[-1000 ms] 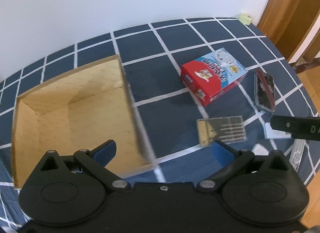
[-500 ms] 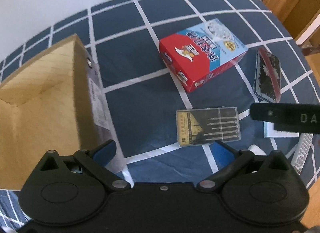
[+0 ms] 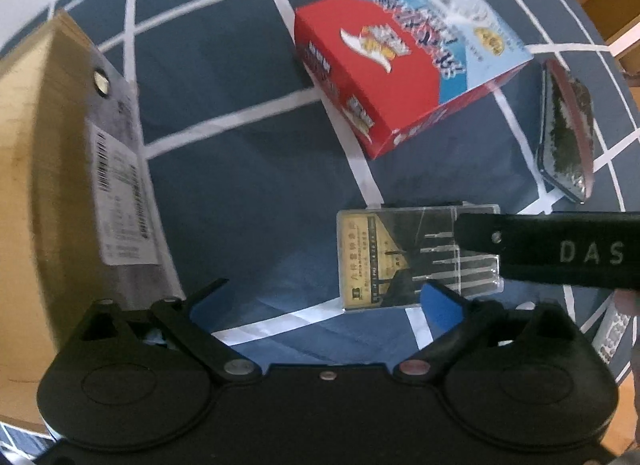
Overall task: Organize objects
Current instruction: 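Close the right gripper on the clear screwdriver-set case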
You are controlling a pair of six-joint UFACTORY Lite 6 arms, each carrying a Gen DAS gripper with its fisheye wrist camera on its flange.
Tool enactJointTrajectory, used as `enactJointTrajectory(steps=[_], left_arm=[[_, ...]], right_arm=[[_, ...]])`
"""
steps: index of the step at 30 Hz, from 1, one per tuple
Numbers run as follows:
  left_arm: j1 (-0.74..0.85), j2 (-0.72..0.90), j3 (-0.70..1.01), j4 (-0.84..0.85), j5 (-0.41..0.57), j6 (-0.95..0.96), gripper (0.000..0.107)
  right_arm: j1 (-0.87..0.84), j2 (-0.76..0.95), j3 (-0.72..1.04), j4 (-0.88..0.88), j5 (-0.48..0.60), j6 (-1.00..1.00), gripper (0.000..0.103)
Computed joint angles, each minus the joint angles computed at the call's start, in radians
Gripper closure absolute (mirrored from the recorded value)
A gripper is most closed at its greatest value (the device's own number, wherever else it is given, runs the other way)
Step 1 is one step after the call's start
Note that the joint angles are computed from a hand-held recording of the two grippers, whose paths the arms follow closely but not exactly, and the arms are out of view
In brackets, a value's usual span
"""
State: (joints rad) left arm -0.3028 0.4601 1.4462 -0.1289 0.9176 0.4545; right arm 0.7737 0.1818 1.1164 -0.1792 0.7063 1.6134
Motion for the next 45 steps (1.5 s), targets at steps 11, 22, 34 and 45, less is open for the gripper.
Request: enactJointTrajectory(steps=[11,22,34,45], left_arm=[[-0.027,0.105,0.046,-0.038,0.021,0.017,0.016],[-0.029,0.134,0.073,-0.075,0.055,0.016,0.026],[-0.037,0.112,0.047,-0.107,0.052,0.033,0.041],[-0.036,0.082,0.046,-0.093,0.040,0.014,0.043]], right_arm=[[-0.054,0.097,0.011,0.151,-0.095,-0.202,0.027],[-0.060,0.165,0.066,0.165,-0.086,-0.231,0.030],[-0.056,0.133,0.028,0.139,-0.091,-0.211,0.038],[-0.041,0.099,0.026,0.084,-0.083,-0.160,0.039]])
